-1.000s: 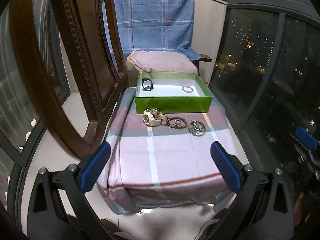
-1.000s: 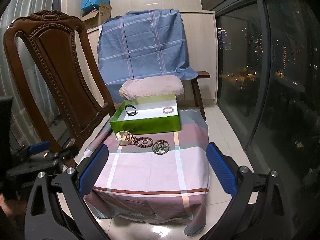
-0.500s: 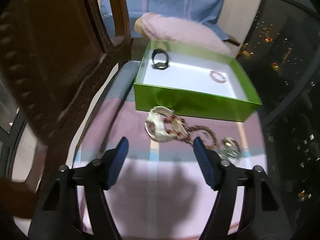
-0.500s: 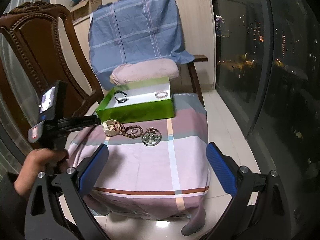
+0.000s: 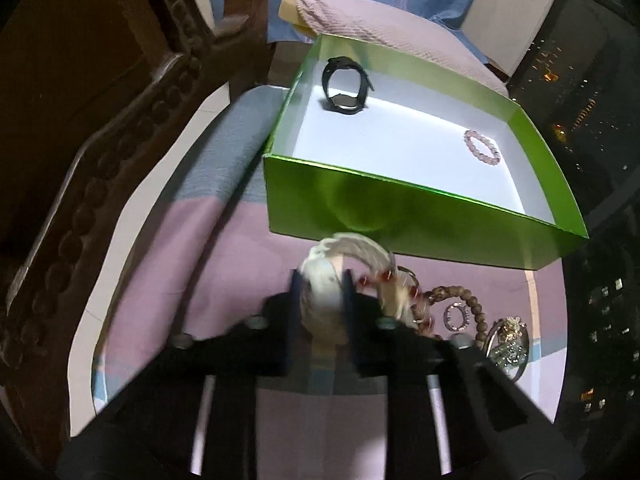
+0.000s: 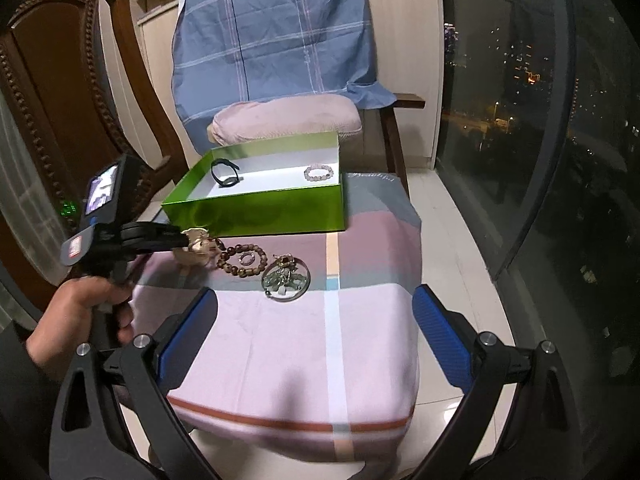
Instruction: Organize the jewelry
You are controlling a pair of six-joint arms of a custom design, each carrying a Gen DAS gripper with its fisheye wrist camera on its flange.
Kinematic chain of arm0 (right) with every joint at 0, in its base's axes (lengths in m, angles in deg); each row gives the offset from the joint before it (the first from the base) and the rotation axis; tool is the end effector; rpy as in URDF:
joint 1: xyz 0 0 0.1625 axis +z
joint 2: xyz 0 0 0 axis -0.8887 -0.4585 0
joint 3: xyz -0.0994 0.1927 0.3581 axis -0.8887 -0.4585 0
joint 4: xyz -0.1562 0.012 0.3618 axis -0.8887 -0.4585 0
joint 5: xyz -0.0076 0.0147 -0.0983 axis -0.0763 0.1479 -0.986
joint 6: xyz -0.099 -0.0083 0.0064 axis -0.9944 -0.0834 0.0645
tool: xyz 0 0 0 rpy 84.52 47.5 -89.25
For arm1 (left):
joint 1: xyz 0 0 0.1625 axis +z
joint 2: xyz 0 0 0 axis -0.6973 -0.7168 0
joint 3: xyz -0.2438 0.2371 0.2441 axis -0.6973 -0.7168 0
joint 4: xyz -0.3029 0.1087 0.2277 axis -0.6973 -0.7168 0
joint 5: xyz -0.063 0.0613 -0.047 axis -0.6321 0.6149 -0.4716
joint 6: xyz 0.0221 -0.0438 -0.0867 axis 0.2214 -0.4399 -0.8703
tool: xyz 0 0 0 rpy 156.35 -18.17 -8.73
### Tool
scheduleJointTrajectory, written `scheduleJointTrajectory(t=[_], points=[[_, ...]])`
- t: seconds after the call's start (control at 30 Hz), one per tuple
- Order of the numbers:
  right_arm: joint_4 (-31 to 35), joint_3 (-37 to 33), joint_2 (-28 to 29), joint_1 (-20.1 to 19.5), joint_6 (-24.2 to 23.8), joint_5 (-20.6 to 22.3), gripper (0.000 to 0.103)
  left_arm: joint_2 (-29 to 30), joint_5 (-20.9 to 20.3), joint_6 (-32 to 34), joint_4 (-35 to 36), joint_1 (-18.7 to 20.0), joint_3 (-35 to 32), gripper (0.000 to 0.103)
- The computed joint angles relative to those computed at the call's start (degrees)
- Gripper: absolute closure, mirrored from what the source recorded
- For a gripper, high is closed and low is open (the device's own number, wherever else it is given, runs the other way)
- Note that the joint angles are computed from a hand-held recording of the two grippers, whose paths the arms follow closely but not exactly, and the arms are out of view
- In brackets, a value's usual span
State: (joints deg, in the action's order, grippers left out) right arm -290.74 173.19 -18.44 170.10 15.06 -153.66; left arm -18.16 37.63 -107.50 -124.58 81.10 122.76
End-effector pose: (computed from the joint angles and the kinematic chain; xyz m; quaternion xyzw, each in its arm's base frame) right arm 0.1520 -0.2572 0.2481 0.1387 -0.8334 0.4190 0.3326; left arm -0.2623 -0.4545 0.0780 0.0414 0.9146 -0.2741 0.2944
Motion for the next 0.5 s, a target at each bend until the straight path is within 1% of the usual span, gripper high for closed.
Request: scheduleJointTrajectory(t=[0.07,0.13,0.17,0.23,0.27,0.3,0.33,0.37,0.4,0.47,0.5], points=[[1.5,-1.3,0.7,-1.4,-0.5,1.2,0.01,-0.9,-0.7,2.0,-2.2,-0.6,1.3,0.086],[0.6,-3.0,3.2,-2.4,-2.3,1.2,0.012,-2.7,0.0,2.6,-2.5,-2.5,3.0,0.086],[-0.6,-4.1,5.2,-2.8,-4.0,1.0,0.013,-3.4,0.4,2.9,-2.2,-3.3,3.3,0.086],[-0.7,-5.8,7.5,-3.3,-5.8,0.8,0.022,-6.1,1.2,4.3,-3.6,-6.2,5.7,0.086],[-0.2,-6.7,8.4,-3.8,-6.2,1.2,0.024,-7.0,1.8,5.5,-4.7,-7.3,6.5,0.086],[1.0,-7.8,9.3,-4.8,-6.2,2.2,0.029,-8.5,3.1,6.7,-5.3,-9.4,7.6,0.086],[2.3,-8.9,10.0,-5.3,-5.7,2.3,0.037,-9.7,4.4,7.8,-5.9,-11.1,8.5,0.087],[4.3,-10.3,10.9,-6.2,-5.3,2.5,0.041,-10.5,5.5,8.3,-6.2,-12.4,9.1,0.088],[4.7,-11.1,11.8,-6.7,-5.4,2.5,0.046,-11.6,7.3,9.1,-6.7,-14.3,10.0,0.088],[4.3,-13.2,14.6,-7.2,-6.3,1.2,0.048,-12.8,9.9,12.2,-9.9,-16.9,11.6,0.088],[4.0,-13.7,15.5,-7.4,-6.8,1.0,0.051,-13.3,11.2,14.2,-12.1,-18.1,12.5,0.089]])
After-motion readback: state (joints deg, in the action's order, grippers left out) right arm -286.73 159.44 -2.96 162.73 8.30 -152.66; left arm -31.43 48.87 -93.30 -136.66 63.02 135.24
